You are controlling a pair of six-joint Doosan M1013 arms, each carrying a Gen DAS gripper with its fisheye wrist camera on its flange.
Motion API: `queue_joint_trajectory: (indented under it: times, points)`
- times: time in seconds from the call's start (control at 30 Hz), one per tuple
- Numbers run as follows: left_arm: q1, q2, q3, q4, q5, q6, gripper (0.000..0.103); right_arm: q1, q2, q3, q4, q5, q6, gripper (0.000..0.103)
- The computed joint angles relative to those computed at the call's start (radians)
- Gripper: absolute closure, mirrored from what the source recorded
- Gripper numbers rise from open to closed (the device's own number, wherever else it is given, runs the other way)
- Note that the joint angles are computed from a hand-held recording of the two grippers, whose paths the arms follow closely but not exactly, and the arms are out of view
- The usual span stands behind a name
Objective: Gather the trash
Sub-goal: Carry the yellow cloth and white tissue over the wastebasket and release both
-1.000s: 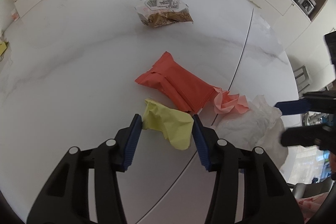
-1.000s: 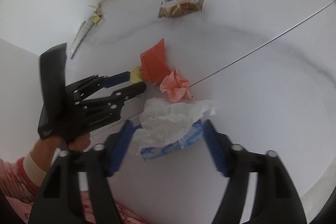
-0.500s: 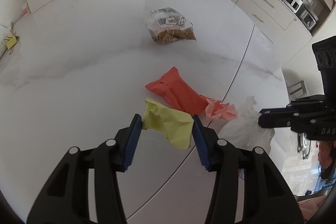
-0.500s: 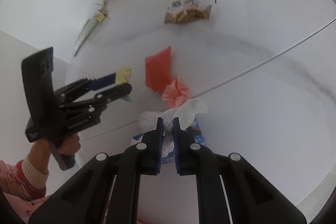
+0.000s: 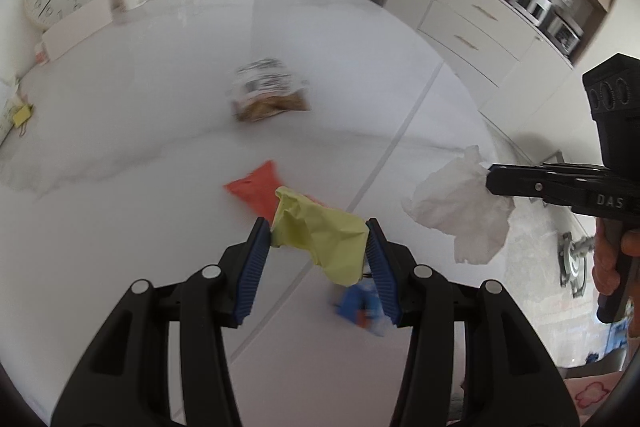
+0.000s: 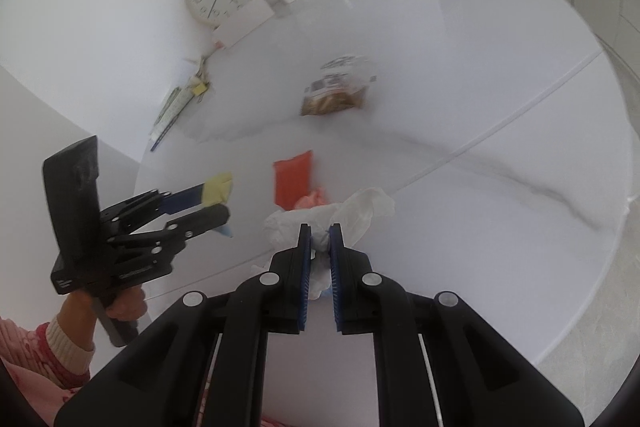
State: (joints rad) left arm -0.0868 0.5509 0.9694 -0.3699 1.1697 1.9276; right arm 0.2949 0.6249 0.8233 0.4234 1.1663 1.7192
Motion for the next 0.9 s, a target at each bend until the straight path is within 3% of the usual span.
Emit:
queue_joint_trajectory:
  times: [0.33, 0.53, 0.7, 0.9]
  points:
    - [-0.132, -0.071, 0.077, -0.103, 0.024, 0.163, 0.055, -0.043, -0.273, 0.387, -0.169, -0.167, 0.159, 0.093]
    - [-0.212, -0.102, 0.117, -0.142, 0.071, 0.234, 0.055, -0.05, -0.422, 0.584, -0.295, -0.19, 0.311, 0.093]
    - [-0.261, -0.124, 0.158, -0.137, 0.098, 0.268, 0.055, -0.038, -0.484, 0.689, -0.351, -0.171, 0.36, 0.093]
    - [-0.303, -0.146, 0.199, -0.091, 0.111, 0.252, 0.055, -0.03, -0.474, 0.773, -0.33, -0.168, 0.308, 0.089]
